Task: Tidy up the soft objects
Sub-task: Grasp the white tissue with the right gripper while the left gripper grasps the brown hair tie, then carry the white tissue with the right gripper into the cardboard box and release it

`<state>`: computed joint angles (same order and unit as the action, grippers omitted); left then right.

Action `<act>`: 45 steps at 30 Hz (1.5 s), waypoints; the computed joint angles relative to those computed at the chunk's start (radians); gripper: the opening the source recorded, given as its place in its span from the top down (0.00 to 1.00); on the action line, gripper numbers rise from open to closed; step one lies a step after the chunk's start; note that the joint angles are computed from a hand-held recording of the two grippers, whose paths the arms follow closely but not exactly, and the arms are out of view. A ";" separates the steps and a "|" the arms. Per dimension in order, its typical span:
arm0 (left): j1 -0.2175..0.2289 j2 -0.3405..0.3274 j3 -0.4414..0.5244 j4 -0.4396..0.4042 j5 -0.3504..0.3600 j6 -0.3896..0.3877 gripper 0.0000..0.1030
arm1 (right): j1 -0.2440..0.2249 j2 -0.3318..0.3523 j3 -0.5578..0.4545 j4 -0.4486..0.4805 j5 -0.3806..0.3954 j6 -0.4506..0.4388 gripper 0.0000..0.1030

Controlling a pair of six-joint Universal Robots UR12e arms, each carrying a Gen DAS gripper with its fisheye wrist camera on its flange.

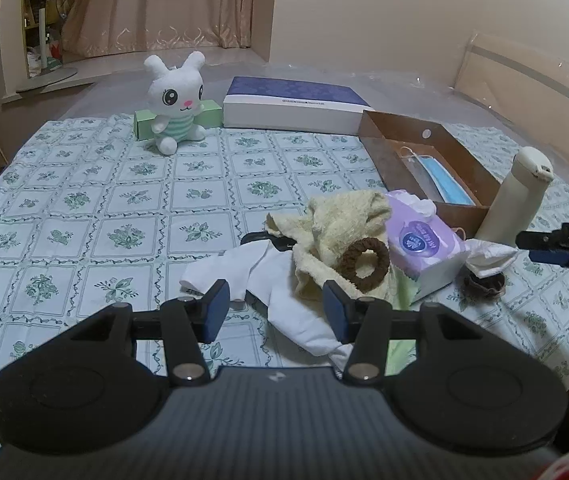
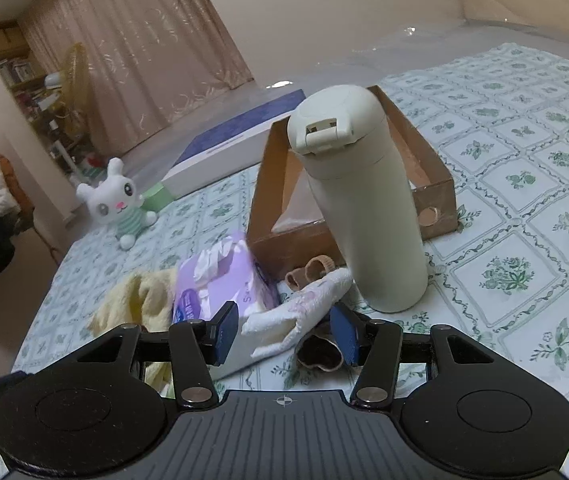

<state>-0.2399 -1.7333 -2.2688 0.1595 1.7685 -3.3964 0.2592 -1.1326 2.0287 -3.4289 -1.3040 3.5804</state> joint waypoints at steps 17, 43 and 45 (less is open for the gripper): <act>-0.018 -0.071 0.038 0.060 -0.070 0.041 0.55 | 0.015 0.041 -0.016 0.005 -0.021 0.095 0.83; -0.068 -0.241 0.181 0.053 0.044 0.240 0.90 | 0.075 0.024 0.035 -0.173 -0.145 -0.205 0.85; -0.069 -0.242 0.179 0.066 0.048 0.249 0.91 | 0.080 0.026 0.032 -0.183 -0.157 -0.226 0.85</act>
<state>-0.3088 -1.9749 -2.0896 0.2254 1.8167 -3.1477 0.3396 -1.1068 2.0612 -3.6123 -1.4610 3.3544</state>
